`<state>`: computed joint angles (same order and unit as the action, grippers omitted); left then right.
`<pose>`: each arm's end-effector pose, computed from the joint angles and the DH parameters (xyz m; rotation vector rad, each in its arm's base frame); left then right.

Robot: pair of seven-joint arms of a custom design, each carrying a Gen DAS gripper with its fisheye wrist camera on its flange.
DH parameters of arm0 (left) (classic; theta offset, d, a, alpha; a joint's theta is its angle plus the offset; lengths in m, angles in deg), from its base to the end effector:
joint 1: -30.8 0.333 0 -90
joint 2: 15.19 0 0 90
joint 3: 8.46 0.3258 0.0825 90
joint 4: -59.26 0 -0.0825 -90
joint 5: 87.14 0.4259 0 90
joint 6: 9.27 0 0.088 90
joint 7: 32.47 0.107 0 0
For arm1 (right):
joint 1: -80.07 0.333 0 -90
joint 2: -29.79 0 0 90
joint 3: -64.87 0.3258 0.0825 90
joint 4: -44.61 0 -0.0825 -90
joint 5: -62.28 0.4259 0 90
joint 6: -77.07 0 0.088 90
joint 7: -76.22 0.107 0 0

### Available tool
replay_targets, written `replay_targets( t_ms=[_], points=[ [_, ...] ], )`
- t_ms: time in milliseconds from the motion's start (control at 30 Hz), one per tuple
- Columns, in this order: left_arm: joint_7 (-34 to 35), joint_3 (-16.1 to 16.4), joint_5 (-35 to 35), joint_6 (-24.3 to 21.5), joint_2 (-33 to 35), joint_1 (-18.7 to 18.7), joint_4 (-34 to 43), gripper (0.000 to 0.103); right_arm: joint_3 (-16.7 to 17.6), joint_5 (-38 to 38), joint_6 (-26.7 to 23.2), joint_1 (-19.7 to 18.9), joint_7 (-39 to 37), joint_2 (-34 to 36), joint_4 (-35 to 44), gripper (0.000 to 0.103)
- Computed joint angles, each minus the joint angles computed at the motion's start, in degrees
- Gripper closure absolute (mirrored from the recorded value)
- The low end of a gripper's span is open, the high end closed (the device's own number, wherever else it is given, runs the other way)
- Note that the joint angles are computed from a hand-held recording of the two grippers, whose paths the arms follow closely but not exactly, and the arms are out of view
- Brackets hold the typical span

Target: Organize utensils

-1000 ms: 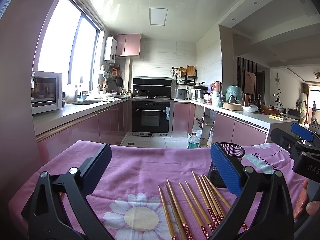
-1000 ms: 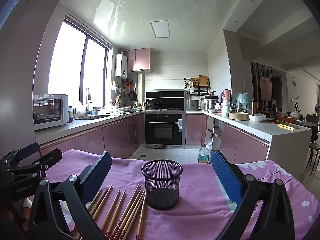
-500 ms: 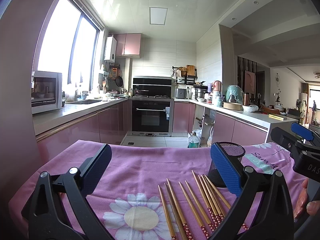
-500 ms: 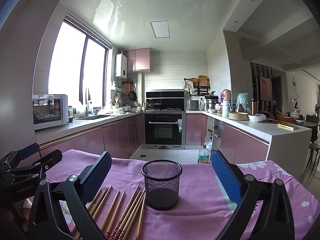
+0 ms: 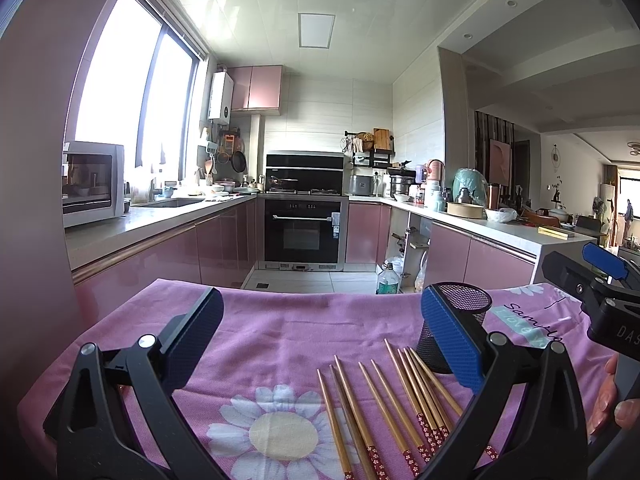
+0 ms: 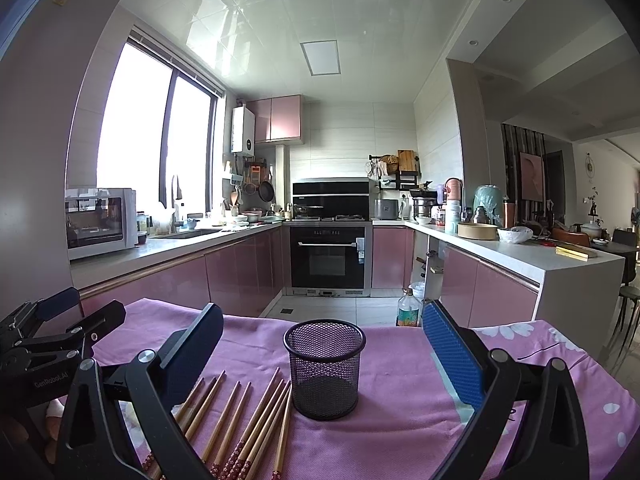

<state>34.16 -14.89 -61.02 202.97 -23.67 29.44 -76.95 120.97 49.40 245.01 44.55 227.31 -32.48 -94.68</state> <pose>0.5148 -0.1316 0.5373 -1.1256 1.5910 -1.4080 0.3787 0.3004 0.5960 -1.1772 1.4878 -1.2998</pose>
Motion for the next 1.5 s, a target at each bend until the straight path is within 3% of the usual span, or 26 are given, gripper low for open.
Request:
replay_targets(
  t_ms=[967,1333,1500],
  points=[
    [-0.43,0.21,0.87,-0.54,0.02,0.0,0.2,0.006,0.03,0.1,0.54,-0.29,-0.51,0.47,0.14,0.006],
    [-3.26,1.06,4.34,-2.54,-0.32,-0.06,0.83,0.006,0.19,0.05,0.75,-0.45,-0.8,1.87,0.64,0.006],
    [-6.86,2.4,9.26,-4.53,-0.35,-0.34,1.66,0.006,-0.22,-0.12,1.23,0.77,-2.22,4.43,0.5,0.006]
  ],
)
